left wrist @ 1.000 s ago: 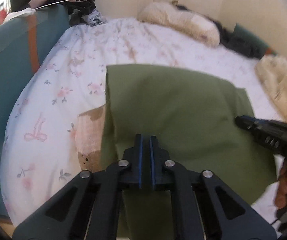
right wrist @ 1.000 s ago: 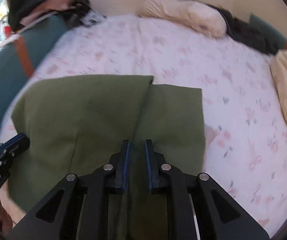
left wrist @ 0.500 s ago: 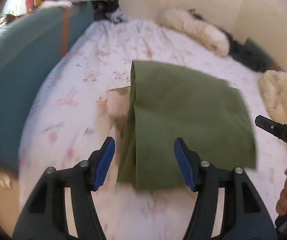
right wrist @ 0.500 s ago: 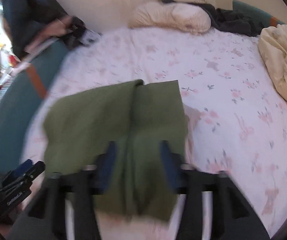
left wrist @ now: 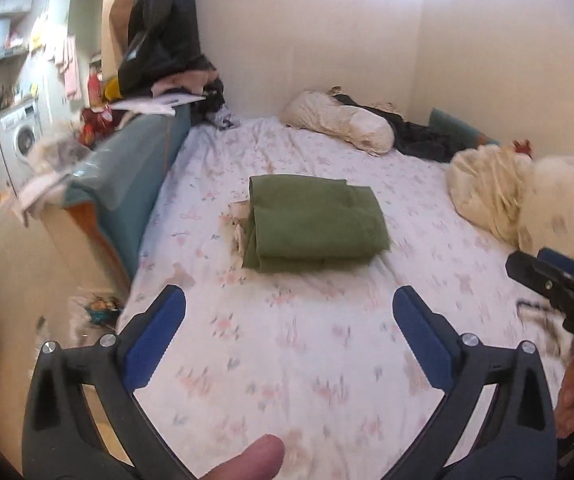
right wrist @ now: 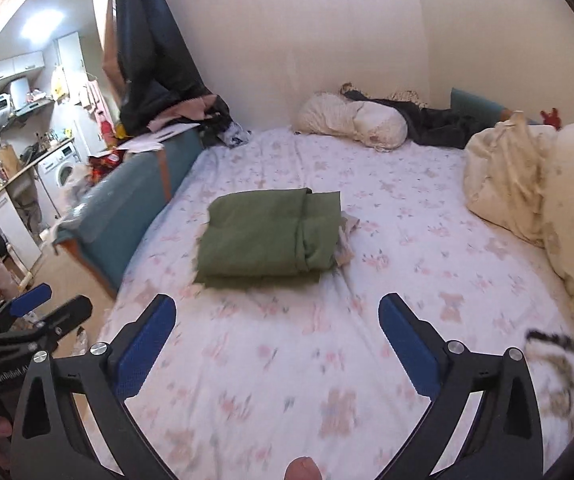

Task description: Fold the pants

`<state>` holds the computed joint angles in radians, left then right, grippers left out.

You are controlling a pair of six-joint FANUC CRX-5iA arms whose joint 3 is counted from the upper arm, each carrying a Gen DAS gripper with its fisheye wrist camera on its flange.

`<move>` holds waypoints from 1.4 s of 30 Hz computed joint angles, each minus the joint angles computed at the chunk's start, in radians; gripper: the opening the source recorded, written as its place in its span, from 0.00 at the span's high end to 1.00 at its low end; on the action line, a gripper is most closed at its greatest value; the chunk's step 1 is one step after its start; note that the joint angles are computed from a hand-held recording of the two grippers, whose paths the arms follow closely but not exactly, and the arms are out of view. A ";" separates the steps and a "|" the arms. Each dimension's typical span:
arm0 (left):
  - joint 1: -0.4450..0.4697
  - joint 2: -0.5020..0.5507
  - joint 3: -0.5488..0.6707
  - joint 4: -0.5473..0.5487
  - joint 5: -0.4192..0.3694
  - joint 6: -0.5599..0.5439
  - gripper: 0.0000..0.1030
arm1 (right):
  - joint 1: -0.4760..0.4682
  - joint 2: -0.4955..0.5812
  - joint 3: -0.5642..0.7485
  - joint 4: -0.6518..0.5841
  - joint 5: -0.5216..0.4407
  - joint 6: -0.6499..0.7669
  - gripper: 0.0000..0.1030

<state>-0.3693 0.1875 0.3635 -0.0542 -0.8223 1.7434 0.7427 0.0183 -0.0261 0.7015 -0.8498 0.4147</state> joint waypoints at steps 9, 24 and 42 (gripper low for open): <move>-0.029 -0.254 -0.279 -0.018 0.039 0.070 0.01 | 0.231 -0.203 -0.216 0.123 -0.172 -0.221 0.00; -0.121 -0.268 -0.354 -0.218 0.121 0.157 0.01 | 0.288 -0.249 -0.469 0.359 -0.149 -0.521 0.00; -0.110 -0.244 -0.337 -0.182 0.073 0.172 0.01 | 0.277 -0.211 -0.453 0.352 -0.122 -0.476 0.00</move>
